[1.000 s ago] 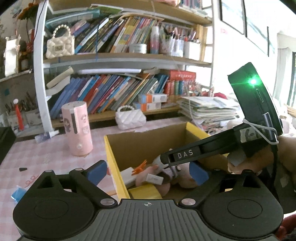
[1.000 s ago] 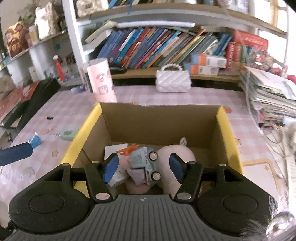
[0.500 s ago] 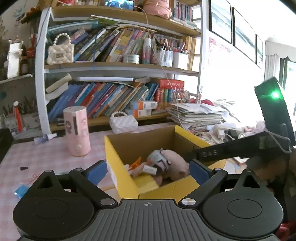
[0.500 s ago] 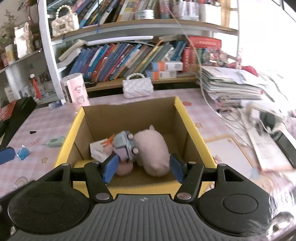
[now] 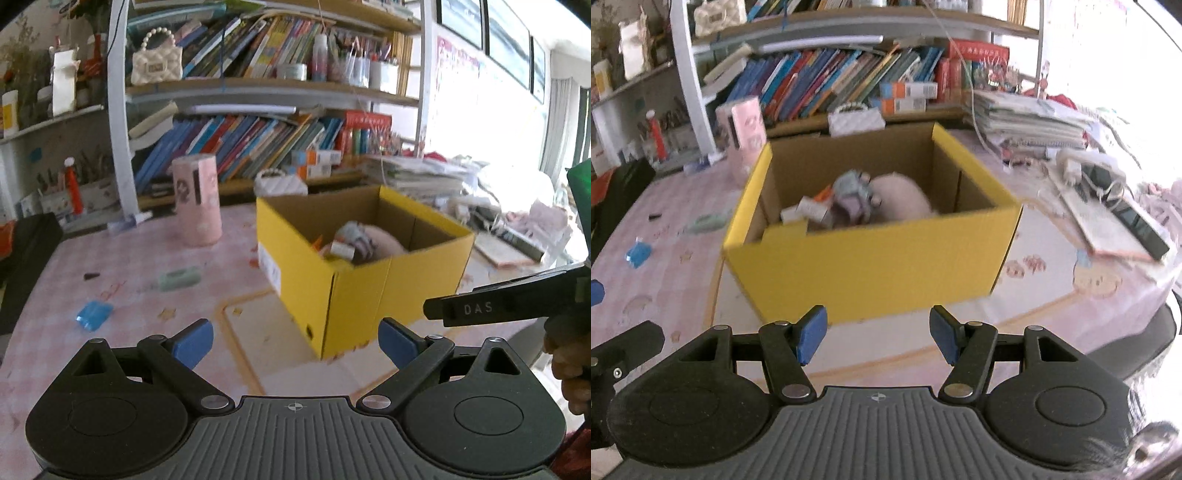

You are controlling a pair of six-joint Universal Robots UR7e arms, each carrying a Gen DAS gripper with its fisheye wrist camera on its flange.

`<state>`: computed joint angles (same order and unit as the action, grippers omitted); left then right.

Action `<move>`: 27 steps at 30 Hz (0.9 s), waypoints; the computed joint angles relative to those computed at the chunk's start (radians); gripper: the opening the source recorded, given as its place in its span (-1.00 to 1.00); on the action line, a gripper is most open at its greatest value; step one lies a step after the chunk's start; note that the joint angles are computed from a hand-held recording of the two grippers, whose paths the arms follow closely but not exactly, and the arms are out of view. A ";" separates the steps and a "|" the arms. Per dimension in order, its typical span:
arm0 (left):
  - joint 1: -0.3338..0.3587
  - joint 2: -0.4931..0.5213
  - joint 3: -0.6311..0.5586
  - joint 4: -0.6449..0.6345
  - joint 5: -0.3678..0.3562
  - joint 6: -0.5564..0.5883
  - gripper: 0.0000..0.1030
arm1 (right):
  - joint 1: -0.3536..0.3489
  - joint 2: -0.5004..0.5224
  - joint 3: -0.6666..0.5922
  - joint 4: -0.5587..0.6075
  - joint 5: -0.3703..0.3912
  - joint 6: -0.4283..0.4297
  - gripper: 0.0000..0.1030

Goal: Organize objects
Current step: 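Withdraw both open tools up and away from the yellow box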

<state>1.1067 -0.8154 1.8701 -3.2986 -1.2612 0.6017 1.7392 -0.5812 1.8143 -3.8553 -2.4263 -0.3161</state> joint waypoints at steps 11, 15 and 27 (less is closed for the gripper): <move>0.019 -0.071 0.067 0.046 0.034 0.019 0.90 | 0.037 0.048 0.023 0.076 -0.004 0.098 0.15; 0.026 -0.091 0.084 0.051 0.046 0.020 0.90 | 0.049 0.059 0.023 0.097 0.002 0.118 0.16; 0.041 -0.143 0.130 0.032 0.101 0.010 0.90 | 0.078 0.091 -0.005 0.172 0.050 0.121 0.18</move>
<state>1.1476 -0.9582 2.0004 -3.2663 -1.1599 0.6117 1.8171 -0.4900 1.8091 -3.6829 -2.3758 -0.1954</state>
